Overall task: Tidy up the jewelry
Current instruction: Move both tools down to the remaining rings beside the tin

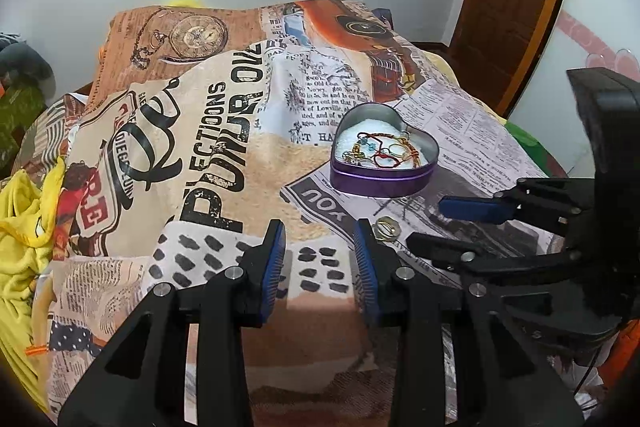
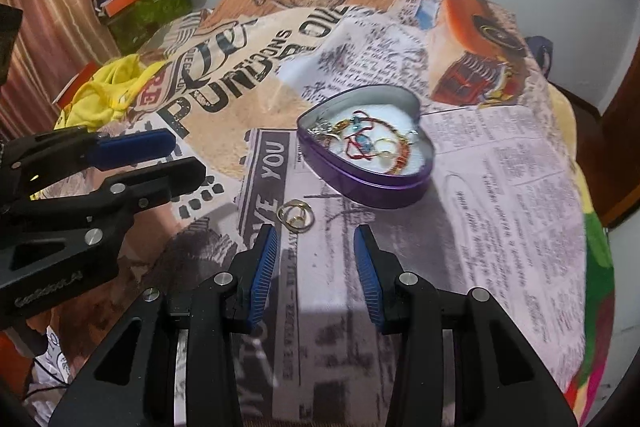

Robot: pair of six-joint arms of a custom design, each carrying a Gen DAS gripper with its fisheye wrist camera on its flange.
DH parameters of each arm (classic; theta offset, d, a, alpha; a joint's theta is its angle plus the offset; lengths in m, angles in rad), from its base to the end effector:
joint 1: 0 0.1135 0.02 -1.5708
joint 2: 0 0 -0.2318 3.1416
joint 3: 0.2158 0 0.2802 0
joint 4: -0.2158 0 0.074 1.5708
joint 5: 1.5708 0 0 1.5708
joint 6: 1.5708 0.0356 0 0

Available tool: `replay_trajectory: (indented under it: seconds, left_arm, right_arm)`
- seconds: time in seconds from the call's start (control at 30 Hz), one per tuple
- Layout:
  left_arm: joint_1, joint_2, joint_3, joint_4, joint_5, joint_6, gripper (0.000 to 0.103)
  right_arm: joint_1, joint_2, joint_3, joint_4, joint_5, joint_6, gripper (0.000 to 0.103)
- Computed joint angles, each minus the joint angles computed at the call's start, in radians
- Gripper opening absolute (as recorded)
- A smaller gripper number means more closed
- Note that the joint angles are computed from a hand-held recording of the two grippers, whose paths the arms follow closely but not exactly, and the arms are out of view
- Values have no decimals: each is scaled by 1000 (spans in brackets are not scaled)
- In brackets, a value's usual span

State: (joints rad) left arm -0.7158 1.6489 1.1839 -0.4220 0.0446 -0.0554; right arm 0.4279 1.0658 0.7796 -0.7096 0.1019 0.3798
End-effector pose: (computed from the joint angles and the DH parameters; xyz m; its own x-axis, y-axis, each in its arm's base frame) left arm 0.2848 -0.2498 0.1906 -0.6215 0.4672 -0.6289 0.6434 0.7624 -0.0695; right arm 0.2261 0.0991 0.2048 -0.8435 0.0207 -0.5367 -0.0536 0.9910 0.1223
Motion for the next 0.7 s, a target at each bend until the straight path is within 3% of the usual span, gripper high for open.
replay_trajectory:
  seconds: [0.27, 0.5, 0.7]
  left_arm:
    - [11, 28, 6, 28, 12, 8, 35]
    - [6, 39, 10, 33, 11, 15, 35]
    - [-4, 37, 11, 26, 4, 15, 35]
  right_arm:
    - [-18, 97, 28, 48, -64, -38, 36]
    - [-39, 121, 21, 82, -112, -35, 19]
    - [-29, 83, 12, 75, -91, -39, 19]
